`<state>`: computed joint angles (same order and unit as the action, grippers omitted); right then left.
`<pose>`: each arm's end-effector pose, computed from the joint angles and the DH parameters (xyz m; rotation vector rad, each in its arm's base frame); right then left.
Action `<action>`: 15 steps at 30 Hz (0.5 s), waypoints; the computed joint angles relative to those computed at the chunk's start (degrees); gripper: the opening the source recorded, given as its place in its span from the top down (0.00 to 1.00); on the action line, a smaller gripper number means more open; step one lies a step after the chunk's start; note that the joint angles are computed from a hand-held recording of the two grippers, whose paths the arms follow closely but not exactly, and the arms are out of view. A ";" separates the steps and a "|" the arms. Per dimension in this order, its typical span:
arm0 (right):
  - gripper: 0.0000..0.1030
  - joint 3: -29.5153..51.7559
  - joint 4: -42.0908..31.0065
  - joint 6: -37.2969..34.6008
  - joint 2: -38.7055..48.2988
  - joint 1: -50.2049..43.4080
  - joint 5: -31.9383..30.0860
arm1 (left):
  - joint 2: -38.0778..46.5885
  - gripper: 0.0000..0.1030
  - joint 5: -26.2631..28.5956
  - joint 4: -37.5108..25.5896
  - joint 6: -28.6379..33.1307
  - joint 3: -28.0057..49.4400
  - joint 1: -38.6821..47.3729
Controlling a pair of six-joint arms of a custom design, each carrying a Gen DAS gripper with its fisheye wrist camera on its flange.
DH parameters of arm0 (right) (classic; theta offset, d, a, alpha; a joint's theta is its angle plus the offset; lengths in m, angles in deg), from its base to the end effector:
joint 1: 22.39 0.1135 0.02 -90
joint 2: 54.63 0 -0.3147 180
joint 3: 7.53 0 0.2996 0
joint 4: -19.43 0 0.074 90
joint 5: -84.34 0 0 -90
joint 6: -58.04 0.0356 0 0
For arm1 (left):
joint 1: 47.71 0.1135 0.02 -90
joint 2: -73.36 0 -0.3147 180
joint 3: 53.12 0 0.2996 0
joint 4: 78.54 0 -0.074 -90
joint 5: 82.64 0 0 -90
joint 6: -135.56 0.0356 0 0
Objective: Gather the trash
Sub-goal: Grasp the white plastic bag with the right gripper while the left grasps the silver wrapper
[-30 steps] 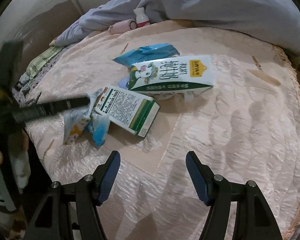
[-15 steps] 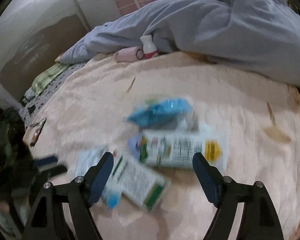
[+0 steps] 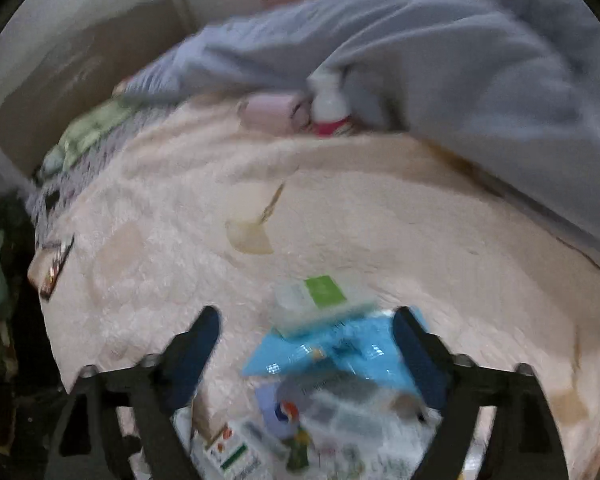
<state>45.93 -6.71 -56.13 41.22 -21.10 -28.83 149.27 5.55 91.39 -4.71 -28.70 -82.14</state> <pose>0.3120 0.0210 0.1253 -0.6882 2.5765 0.4352 0.1509 -0.1020 0.0879 -0.3858 2.6939 -0.4328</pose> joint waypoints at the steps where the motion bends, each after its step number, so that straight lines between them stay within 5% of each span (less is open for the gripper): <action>1: 0.11 2.08 -0.54 -0.12 2.96 1.61 1.66 | 0.84 0.40 0.33 1.45 -0.14 -0.25 0.27; 4: 0.11 6.70 0.40 -0.01 10.69 5.28 7.63 | 5.30 0.40 1.44 6.22 -0.66 -0.66 0.80; 10: 0.13 11.66 -0.21 1.26 19.90 6.13 9.85 | 14.40 0.33 4.96 16.31 0.36 -0.89 3.42; 12: 0.41 11.34 0.46 1.59 19.35 5.57 8.07 | 15.75 0.32 4.91 18.52 0.20 -1.14 3.40; 15: 0.69 10.20 1.64 0.21 18.65 4.97 6.89 | 16.15 0.38 5.31 21.11 0.55 -2.11 3.36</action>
<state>56.13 -5.07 -55.92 59.87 -16.13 -21.95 165.42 10.87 112.51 -4.16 -30.81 -78.78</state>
